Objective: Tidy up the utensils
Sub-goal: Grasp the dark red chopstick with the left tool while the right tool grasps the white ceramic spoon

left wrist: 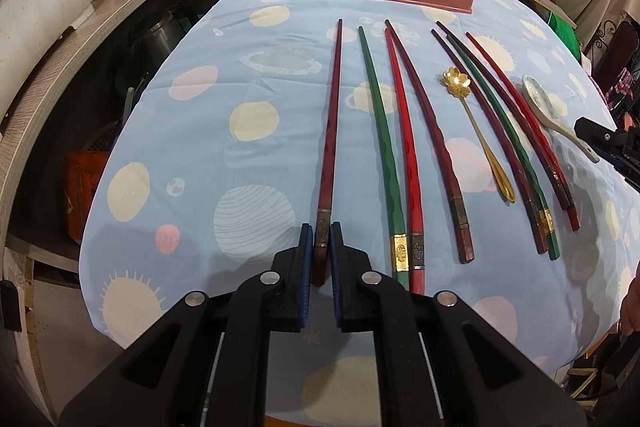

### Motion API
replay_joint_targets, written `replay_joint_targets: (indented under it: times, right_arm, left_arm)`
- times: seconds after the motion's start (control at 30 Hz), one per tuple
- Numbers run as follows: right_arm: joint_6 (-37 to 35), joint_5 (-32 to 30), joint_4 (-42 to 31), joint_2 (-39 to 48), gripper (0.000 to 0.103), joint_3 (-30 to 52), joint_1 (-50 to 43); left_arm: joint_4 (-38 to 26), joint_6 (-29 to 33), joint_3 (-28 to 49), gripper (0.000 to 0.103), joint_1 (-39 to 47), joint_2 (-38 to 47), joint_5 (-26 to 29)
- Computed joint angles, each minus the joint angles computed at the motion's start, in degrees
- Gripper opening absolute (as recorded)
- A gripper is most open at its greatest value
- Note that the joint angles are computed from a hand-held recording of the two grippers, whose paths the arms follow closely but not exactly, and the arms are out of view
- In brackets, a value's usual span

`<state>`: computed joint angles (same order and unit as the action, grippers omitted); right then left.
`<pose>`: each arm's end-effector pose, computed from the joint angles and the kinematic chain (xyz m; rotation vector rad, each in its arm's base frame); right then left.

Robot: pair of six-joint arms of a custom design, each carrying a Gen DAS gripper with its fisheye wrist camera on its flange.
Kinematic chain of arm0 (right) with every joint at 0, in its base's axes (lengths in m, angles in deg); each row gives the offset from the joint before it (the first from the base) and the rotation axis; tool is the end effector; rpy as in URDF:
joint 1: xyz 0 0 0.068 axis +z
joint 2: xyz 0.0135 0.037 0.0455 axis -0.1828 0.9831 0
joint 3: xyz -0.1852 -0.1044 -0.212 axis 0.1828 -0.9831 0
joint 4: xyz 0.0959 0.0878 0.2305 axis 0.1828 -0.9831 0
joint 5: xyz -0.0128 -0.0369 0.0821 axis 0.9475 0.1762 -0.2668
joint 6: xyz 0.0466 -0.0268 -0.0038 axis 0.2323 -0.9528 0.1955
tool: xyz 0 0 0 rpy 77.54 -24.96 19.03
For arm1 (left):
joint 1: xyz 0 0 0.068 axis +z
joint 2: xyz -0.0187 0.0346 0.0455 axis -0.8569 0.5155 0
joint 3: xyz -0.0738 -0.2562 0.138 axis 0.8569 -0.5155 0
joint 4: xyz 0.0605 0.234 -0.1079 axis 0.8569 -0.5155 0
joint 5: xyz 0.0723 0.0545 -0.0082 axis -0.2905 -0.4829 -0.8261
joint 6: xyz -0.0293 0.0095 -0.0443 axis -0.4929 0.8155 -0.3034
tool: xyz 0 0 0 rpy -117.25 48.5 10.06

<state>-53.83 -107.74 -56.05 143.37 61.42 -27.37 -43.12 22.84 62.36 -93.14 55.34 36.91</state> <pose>0.3359 -0.0833 0.2328 -0.0621 2.5316 0.4914 0.2272 -0.1393 0.2239 -0.3384 2.6321 0.0768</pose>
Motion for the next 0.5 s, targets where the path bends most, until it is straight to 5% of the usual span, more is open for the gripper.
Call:
replay_joint_targets:
  times: [0.5]
  right_arm:
    - [-1.29, -0.98, 1.36, 1.10, 0.007, -3.27, -0.34]
  left_arm:
    - [0.83, -0.04, -0.70, 0.009, -0.03, -0.62, -0.01]
